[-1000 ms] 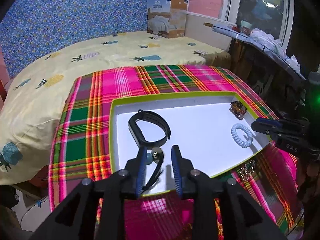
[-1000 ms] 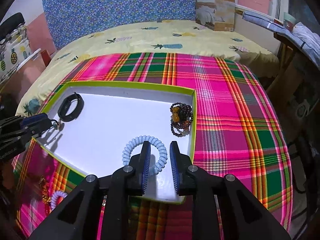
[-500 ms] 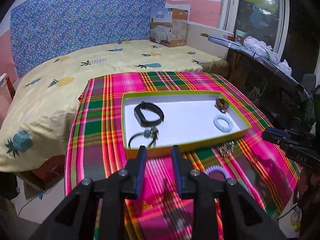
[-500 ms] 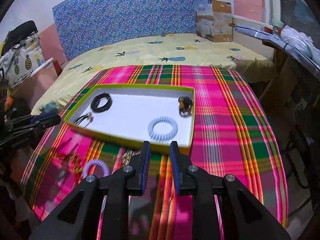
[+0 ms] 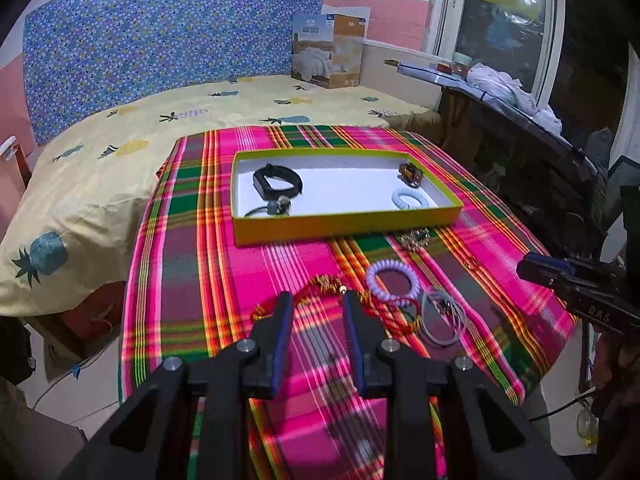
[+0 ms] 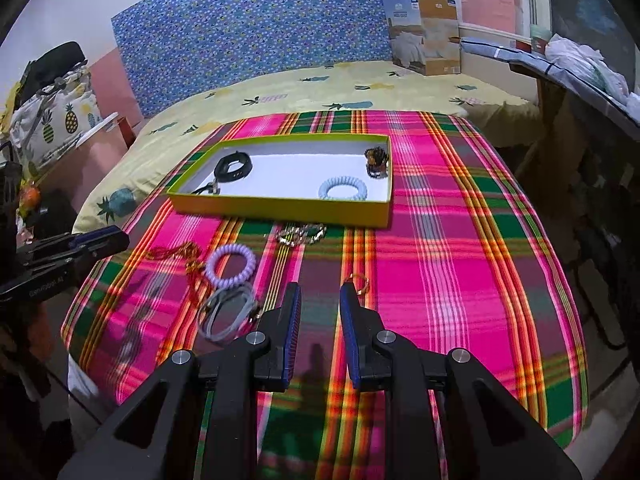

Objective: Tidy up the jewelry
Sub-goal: 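Withdraw both grippers toward the red tassel cord and gold ring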

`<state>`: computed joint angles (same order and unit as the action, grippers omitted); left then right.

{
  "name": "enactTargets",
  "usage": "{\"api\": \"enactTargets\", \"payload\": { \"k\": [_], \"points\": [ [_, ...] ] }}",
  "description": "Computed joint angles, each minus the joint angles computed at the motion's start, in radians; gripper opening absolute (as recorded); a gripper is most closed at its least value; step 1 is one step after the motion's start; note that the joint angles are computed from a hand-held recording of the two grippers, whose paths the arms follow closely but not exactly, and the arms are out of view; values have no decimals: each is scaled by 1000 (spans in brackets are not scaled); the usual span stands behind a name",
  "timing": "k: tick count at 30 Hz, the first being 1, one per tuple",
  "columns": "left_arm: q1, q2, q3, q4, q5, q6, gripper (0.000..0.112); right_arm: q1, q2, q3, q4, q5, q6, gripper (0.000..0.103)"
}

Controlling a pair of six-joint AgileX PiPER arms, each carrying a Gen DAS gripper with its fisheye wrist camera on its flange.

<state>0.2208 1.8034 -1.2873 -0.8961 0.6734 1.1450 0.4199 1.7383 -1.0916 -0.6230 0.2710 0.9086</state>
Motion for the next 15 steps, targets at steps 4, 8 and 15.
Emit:
{"api": "enactTargets", "payload": {
  "k": [4, 8, 15],
  "points": [
    [0, -14, 36, -2, -10, 23, 26, 5, -10, 29, -18, -9, 31, 20],
    [-4, -7, 38, 6, -11, 13, 27, 2, -3, 29, -7, -13, 22, 20],
    [-18, 15, 23, 27, -27, -2, 27, -2, 8, 26, -11, -15, 23, 20]
  ]
}}
